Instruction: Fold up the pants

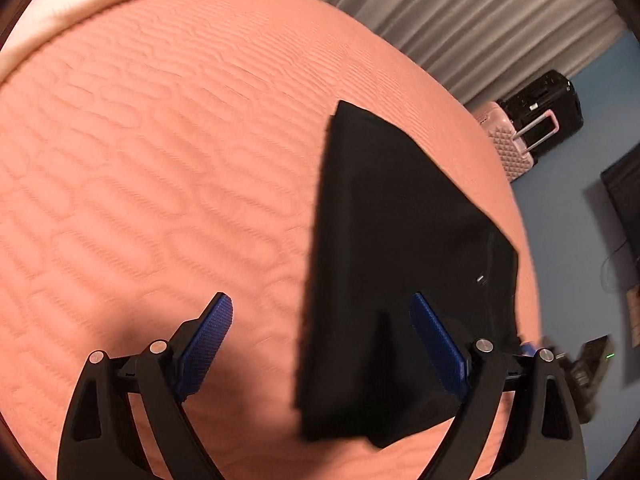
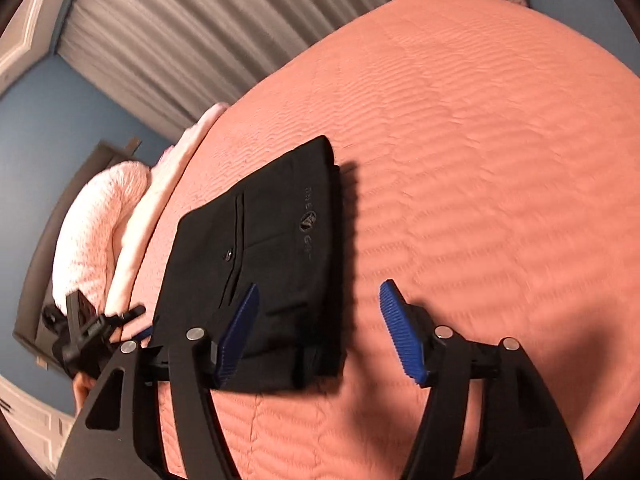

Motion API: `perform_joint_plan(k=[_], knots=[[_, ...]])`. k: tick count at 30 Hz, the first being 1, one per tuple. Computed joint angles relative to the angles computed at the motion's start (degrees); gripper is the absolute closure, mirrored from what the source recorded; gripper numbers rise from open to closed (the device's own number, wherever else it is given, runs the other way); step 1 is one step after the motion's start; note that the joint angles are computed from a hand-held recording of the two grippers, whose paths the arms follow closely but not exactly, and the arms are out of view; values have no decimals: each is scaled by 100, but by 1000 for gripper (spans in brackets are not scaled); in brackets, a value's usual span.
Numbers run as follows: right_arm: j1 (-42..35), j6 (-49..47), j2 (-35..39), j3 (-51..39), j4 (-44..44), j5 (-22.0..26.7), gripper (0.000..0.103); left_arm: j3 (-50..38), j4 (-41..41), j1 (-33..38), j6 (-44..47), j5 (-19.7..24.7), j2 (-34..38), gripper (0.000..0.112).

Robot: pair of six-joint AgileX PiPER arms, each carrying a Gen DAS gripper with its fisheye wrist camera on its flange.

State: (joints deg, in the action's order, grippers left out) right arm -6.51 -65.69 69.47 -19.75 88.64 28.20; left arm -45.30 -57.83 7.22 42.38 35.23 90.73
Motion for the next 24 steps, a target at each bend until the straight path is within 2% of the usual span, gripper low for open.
perform_joint_plan(k=[1, 3, 5, 7, 8, 9, 10, 11, 12, 13, 14, 16, 17, 18, 19, 20, 21, 22, 23, 24], knots=[[308, -158, -128, 28, 317, -247, 40, 198, 209, -197, -160, -402, -242, 24], [990, -497, -139, -181, 738, -436, 40, 215, 835, -727, -728, -881, -584, 24], [1778, -424, 429, -957, 760, -764, 40, -303, 1817, -1308, -1799, -853, -556, 24], [2271, -241, 1307, -2017, 624, -1017, 41, -1449, 2946, -1858, -2945, -519, 105, 23], [2395, 195, 1685, -2488, 231, -1122, 42, -2022, 3450, -2110, -3499, -444, 509, 23], [2412, 768, 2141, -3042, -311, -1000, 43, -2595, 3725, -2267, -3838, -411, 1011, 23], [2454, 1334, 2669, -3615, -659, -878, 43, -3167, 4229, -2340, -4407, -149, 1447, 23], [2383, 1907, 3126, -4135, -1230, -572, 47, -3740, 4632, -2383, -4833, 150, 1926, 24], [2346, 2453, 3503, -4519, -1787, -493, 50, -4313, 5112, -2419, -5238, 641, 2353, 24], [2256, 2770, 3923, -4738, -2119, -634, 76, -4836, 5408, -2400, -5428, 1066, 2796, 21], [2056, 2858, 4113, -4819, -2222, -573, 101, -5195, 5585, -2340, -5545, 1262, 3010, 20], [1238, 2759, 4121, -4596, -1741, -208, 103, -5403, 6169, -2234, -5999, 1284, 3067, 21], [971, 2471, 3986, -4335, -1168, -211, 103, -5516, 6119, -2008, -5978, 1299, 3099, 22], [823, 2132, 3780, -4030, -666, -413, 102, -5479, 5840, -1785, -5845, 1160, 3068, 26], [724, 1850, 3537, -3794, -393, -537, 97, -5304, 5331, -1511, -5722, 956, 2951, 27], [707, 1595, 3364, -3697, -348, -434, 97, -5005, 4758, -1341, -5594, 664, 2763, 27], [745, 1520, 3334, -3753, -533, -112, 97, -4761, 4202, -1231, -5315, 445, 2637, 25], [915, 1673, 3320, -3868, -947, -18, 99, -4547, 3875, -1201, -5154, 291, 2567, 23], [1114, 1599, 3392, -3940, -1520, -154, 99, -4527, 3777, -1197, -4875, 366, 2667, 23], [1197, 1709, 3546, -3947, -2093, -437, 103, -4695, 3909, -1232, -4606, 670, 2934, 21]])
